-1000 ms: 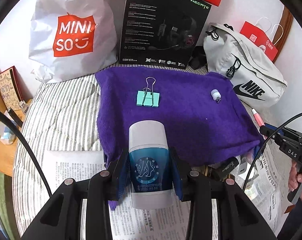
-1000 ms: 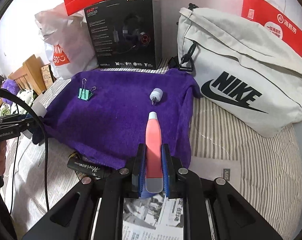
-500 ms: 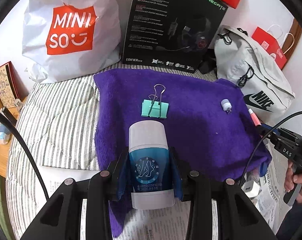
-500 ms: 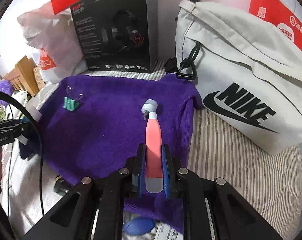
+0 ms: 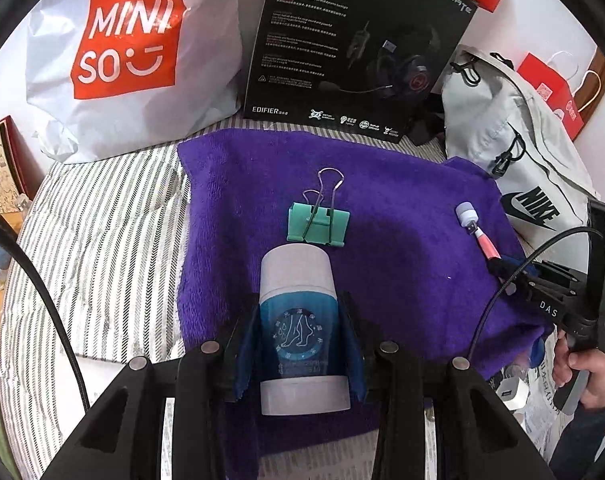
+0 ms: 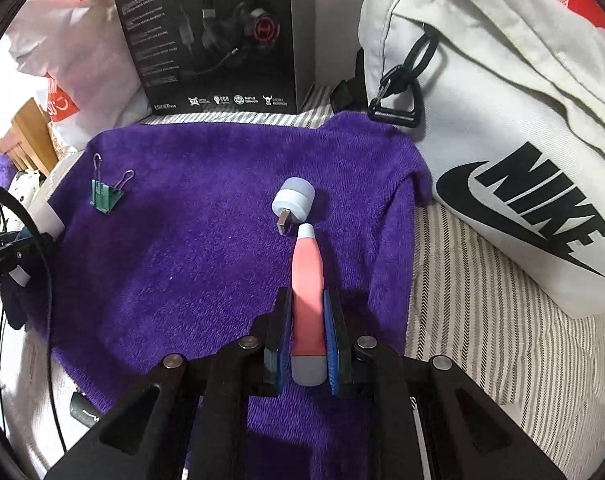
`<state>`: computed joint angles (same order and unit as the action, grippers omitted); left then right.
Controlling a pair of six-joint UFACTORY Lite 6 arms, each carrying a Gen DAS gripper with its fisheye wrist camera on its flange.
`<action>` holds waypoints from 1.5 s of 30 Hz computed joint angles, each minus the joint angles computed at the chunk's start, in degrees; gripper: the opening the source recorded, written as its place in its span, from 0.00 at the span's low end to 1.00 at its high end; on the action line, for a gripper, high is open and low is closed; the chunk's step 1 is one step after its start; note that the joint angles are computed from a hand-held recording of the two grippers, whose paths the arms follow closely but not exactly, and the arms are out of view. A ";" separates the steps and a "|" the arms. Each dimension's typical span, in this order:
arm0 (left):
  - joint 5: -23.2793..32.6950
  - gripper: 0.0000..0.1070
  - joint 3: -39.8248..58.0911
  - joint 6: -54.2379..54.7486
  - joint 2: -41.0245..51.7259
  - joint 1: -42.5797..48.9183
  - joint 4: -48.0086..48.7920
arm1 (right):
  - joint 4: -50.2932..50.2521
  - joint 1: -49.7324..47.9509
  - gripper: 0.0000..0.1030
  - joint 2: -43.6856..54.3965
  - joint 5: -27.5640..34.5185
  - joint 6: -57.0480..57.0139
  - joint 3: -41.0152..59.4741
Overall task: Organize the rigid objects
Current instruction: 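Carry the pink tube onto the towel and open the right tool while the left tool carries the stick, then lower the white-and-blue stick onto the towel and open the left tool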
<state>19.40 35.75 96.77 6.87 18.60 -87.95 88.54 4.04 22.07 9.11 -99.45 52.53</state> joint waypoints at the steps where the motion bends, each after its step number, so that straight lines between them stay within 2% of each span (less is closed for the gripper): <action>1: 0.05 0.33 0.58 0.04 0.72 -0.04 -0.06 | 0.72 0.14 0.15 0.31 -0.39 -0.63 0.13; 12: -5.35 0.33 5.27 4.69 6.78 -5.24 -6.21 | 6.12 1.04 0.15 1.20 -1.15 -6.17 0.89; 18: -9.75 0.33 5.34 16.34 7.68 -9.10 -18.29 | 8.45 0.85 0.15 0.84 -0.84 -9.43 0.37; 22: -10.58 0.33 5.03 18.66 7.37 -9.42 -19.94 | 7.30 0.98 0.16 0.45 -0.85 -8.32 -0.03; 28: -10.57 0.34 4.07 15.43 6.63 -8.87 -16.06 | -4.15 0.19 0.19 0.39 0.68 2.54 0.65; 32: -10.84 0.37 2.40 11.55 4.96 -8.49 -11.69 | -1.32 -0.06 0.35 -2.69 0.48 -0.38 -1.94; 37: -11.21 0.41 -0.02 9.28 2.62 -8.76 -9.30 | -0.64 -0.93 0.38 -7.84 1.06 -1.27 -5.78; 43: -10.84 0.41 -5.13 -8.00 -6.38 -8.82 7.15 | -6.24 -3.96 0.38 -16.32 4.25 3.67 -11.91; 45: -10.04 0.44 -7.90 -17.90 -12.14 -9.30 16.84 | -9.59 -5.47 0.39 -20.27 5.72 6.22 -14.56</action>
<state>9.36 27.85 78.87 -5.27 9.30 -71.11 78.96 -1.43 1.80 14.83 -93.23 37.97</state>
